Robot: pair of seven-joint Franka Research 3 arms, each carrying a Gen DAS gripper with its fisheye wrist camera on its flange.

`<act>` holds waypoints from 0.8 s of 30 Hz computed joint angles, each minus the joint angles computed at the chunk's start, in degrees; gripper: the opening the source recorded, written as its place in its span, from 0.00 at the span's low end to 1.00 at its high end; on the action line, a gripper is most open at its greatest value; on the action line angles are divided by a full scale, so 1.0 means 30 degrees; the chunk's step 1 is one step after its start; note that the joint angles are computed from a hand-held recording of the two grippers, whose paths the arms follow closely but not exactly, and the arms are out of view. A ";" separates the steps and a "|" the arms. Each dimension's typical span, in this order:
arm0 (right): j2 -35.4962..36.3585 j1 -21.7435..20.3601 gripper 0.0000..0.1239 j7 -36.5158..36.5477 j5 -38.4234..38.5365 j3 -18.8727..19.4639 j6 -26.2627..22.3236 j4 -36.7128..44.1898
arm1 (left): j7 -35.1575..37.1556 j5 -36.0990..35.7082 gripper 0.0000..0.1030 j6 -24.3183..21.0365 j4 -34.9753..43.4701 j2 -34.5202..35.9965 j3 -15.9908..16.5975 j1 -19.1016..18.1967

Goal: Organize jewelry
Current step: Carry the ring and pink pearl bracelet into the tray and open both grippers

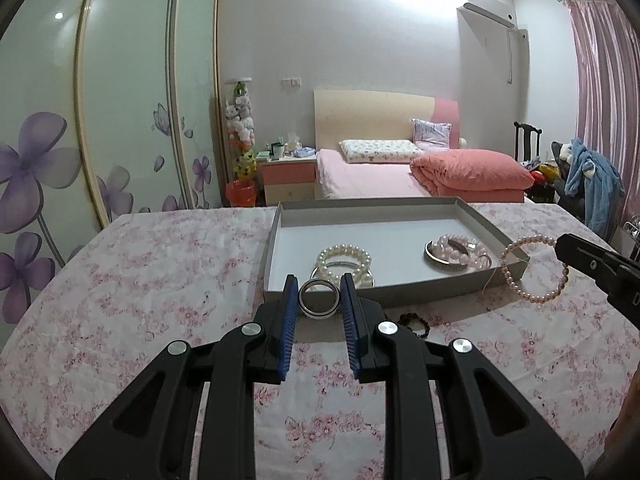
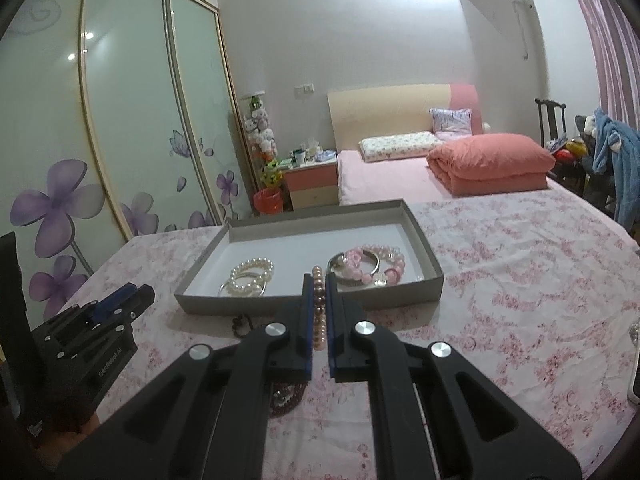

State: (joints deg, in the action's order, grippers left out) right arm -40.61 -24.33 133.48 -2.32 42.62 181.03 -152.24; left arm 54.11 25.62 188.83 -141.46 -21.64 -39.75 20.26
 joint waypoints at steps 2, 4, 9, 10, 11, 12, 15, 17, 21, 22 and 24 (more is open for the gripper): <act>-0.0242 -0.0345 0.05 0.0135 -0.0043 0.0307 0.0089 0.0067 | -0.0105 -0.0125 0.22 0.0258 -0.0009 -0.0206 -0.0532 0.0559; -0.0447 -0.0715 0.05 0.0201 -0.0070 0.0583 0.0250 0.0151 | -0.0096 -0.0334 0.22 0.0454 0.0000 -0.0327 -0.0860 0.0902; -0.1016 -0.1528 0.05 0.0273 0.0056 0.1284 0.0508 0.0371 | 0.0263 -0.1171 0.22 0.1104 -0.0206 -0.0651 -0.1509 0.1509; -0.1112 -0.1706 0.05 0.0266 0.0075 0.1420 0.0566 0.0425 | 0.0381 -0.1359 0.22 0.1184 -0.0225 -0.0707 -0.1608 0.1581; -0.1162 -0.1850 0.05 0.0260 0.0110 0.1538 0.0622 0.0466 | 0.0506 -0.1537 0.22 0.1253 -0.0245 -0.0750 -0.1699 0.1653; -0.1237 -0.1985 0.05 0.0260 0.0156 0.1648 0.0668 0.0501 | 0.0623 -0.1719 0.22 0.1337 -0.0247 -0.0784 -0.1795 0.1730; -0.1461 -0.2361 0.05 0.0224 0.0278 0.1935 0.0781 0.0577 | 0.0975 -0.2215 0.22 0.1495 -0.0200 -0.0762 -0.1988 0.1857; -0.1600 -0.2633 0.05 0.0234 0.0379 0.2150 0.0839 0.0628 | 0.1192 -0.2552 0.22 0.1593 -0.0121 -0.0772 -0.2286 0.2130; -0.1521 -0.2996 0.05 0.0142 0.0532 0.2368 0.0936 0.0817 | 0.1584 -0.3039 0.22 0.1643 0.0179 -0.0639 -0.2695 0.2490; -0.1476 -0.3098 0.05 0.0110 0.0556 0.2426 0.0976 0.0881 | 0.1664 -0.3140 0.22 0.1655 0.0281 -0.0592 -0.2829 0.2620; -0.1426 -0.3280 0.05 0.0050 0.0607 0.2557 0.1027 0.0988 | 0.1807 -0.3308 0.22 0.1655 0.0463 -0.0500 -0.3098 0.2874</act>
